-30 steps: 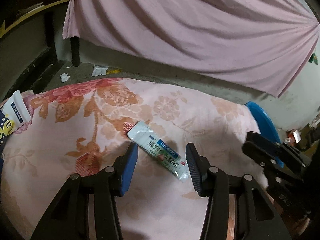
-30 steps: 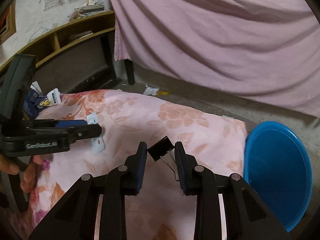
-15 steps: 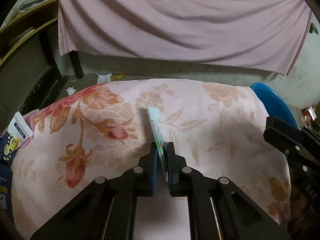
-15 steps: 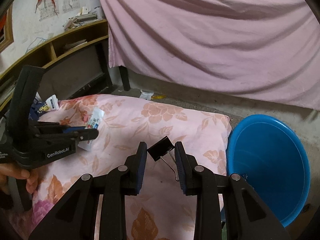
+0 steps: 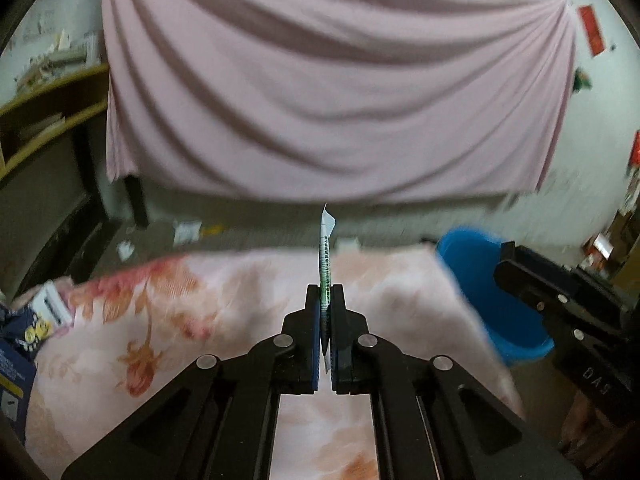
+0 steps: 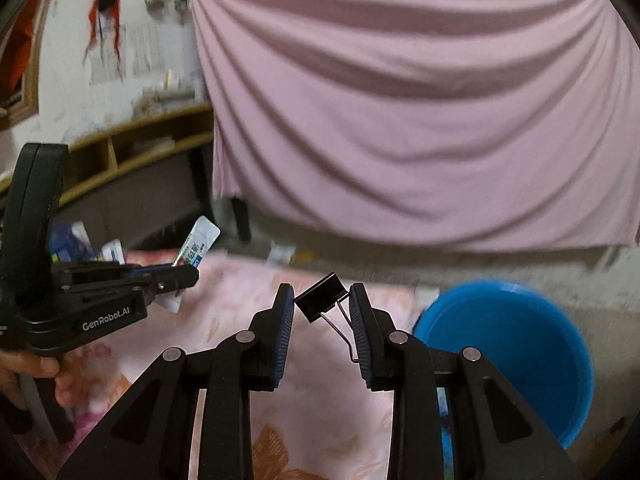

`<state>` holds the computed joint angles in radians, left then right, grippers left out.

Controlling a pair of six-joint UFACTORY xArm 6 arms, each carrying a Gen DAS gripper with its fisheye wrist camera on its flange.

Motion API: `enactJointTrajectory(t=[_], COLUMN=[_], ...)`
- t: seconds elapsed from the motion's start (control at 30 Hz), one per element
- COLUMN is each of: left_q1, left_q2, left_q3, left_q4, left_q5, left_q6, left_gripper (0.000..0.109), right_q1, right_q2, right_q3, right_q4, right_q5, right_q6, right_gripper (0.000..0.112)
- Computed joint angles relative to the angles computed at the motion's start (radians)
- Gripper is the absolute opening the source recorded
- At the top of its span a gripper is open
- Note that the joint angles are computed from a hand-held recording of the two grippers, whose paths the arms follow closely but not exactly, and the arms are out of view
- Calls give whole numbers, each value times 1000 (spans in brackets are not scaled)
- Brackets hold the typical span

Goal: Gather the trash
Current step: 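Lift the binder clip and white tube and carry both over the bucket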

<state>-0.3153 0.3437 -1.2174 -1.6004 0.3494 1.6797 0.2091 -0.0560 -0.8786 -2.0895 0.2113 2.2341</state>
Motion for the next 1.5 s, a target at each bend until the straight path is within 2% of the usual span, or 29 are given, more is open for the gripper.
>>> enactJointTrajectory(t=[0.07,0.2,0.33,0.5,0.63,0.8,0.9,1.1,1.23,1.5], left_q1=[8,17,23,9,-24,-92,-153,-250,-302,-326], left_q2=[-51,-144,-234,-295,-317,-303,-293,-213,-123,42], left_q3=[27,87,166,230,260,256,240,151,54,-108], left_q4=[-149,-359,-518,-585,-614,-629,-646,-610,-495,-64], left_q5=[64,194,350,495,551,542,486,317,196,94], left_q6=[134,333,517,613,683,731,738,648,487,-60], left_gripper=[2,2,2,2,2,2,2,2,2,2], right_q1=[21,56,92,131,126,61,12,-111,-189,-274], right_q2=[-70,-223,-386,-585,-687,-742,-750,-679,-598,-477], right_q3=[51,178,318,477,543,577,580,550,518,462], right_q4=[-100,-205,-251,-245,-200,-176,-139,-109,-133,-189], right_q5=[76,239,407,589,638,600,543,403,314,168], right_q6=[102,202,224,201,151,139,112,121,178,253], right_gripper=[26,26,26,26,26,26,26,26,26,26])
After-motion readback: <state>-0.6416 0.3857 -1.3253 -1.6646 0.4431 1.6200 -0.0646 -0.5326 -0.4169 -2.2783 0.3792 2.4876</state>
